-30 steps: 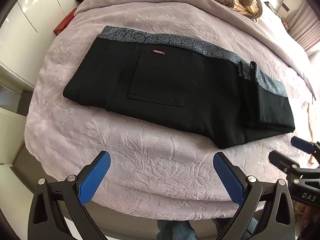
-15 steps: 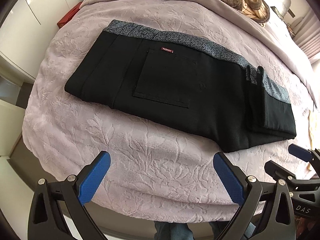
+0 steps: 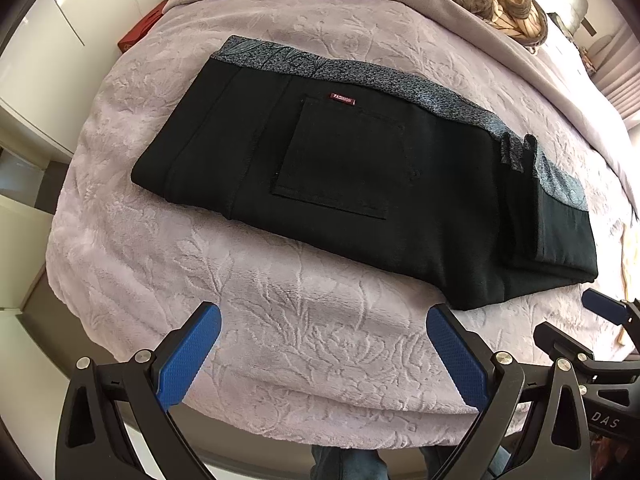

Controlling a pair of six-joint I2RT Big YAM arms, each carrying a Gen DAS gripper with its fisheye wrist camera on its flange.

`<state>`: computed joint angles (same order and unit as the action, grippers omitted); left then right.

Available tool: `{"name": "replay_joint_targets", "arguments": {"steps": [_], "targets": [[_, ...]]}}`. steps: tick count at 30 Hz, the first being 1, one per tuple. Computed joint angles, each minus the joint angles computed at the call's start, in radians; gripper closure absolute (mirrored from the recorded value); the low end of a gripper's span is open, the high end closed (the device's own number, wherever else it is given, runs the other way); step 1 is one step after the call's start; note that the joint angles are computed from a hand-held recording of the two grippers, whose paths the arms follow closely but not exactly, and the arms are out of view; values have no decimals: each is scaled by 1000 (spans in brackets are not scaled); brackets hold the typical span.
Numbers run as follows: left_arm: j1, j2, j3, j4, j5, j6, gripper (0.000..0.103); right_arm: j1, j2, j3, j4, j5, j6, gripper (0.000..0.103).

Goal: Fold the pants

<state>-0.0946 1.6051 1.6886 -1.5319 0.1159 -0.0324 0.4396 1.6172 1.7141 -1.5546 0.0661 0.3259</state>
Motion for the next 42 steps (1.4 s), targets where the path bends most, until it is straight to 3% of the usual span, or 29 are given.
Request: {"name": "replay_joint_targets", "arguments": {"steps": [4,13,42], "targets": [[6,0,-1,5,-4,-7,0,14,11,22,-11,58,-34,17],[9,8,11,7,-16,-21,0,12,19,45,-8,73,-56,17],[57,79,59,43,-15,-42,0,-2,74,57,-11,0,-42,17]]}}
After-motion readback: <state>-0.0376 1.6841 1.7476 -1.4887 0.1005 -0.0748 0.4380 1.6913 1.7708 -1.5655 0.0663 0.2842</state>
